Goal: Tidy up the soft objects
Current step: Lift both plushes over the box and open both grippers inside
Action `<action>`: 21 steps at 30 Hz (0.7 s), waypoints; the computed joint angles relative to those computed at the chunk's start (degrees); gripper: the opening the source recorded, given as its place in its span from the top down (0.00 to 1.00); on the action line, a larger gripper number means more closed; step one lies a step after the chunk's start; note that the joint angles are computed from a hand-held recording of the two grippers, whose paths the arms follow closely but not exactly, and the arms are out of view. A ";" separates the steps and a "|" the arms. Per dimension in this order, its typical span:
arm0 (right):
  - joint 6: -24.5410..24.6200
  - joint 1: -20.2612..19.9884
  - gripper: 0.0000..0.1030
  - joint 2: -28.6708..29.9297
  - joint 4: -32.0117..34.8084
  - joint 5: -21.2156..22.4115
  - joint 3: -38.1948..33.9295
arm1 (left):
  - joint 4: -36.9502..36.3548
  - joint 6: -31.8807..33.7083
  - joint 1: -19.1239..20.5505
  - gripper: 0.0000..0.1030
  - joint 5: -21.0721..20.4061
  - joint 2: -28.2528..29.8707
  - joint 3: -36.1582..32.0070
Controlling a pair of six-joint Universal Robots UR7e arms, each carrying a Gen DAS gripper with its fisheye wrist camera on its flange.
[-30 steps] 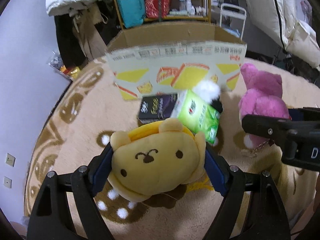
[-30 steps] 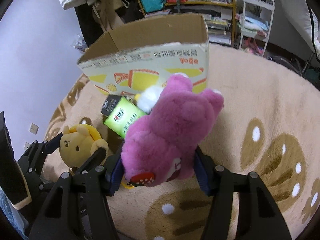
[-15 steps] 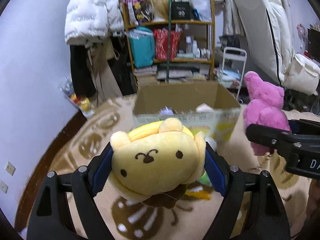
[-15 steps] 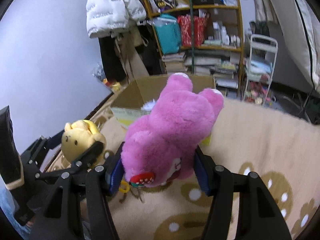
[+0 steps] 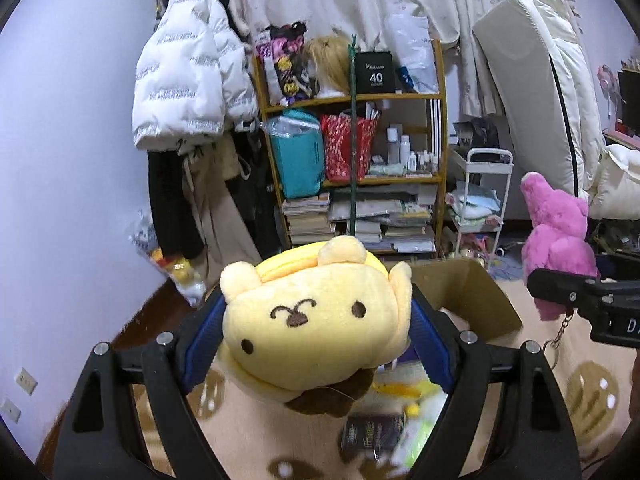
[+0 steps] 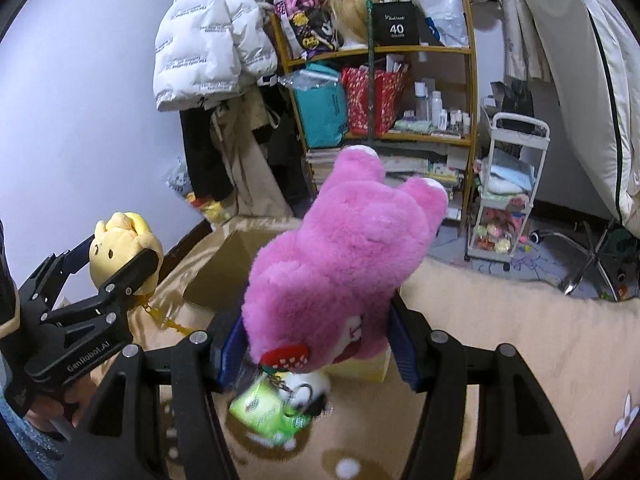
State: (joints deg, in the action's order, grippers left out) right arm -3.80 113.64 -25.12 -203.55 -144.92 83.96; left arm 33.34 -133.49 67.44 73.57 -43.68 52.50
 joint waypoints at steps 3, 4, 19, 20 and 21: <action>-2.60 -1.33 0.37 0.47 -2.87 1.43 -1.89 | 0.23 0.66 0.09 0.19 1.34 2.99 -3.37; -3.48 -1.93 0.37 0.70 -4.20 2.34 -2.49 | 0.55 0.72 0.17 0.19 1.47 4.07 -4.53; 0.22 -8.05 0.35 2.33 -0.86 8.35 -2.96 | 11.69 -0.07 2.13 0.19 -0.95 17.03 -20.61; 0.30 -8.21 0.35 2.49 -0.31 8.72 -3.02 | 13.44 -0.84 2.29 0.19 -1.20 18.22 -22.72; 0.47 -8.31 0.35 2.56 0.20 9.06 -3.10 | 14.97 -1.64 2.42 0.19 -1.37 19.19 -24.49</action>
State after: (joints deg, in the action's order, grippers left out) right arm -3.33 105.33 -22.56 -203.35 -135.87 80.86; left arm 48.31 -135.13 69.86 72.20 -24.49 28.01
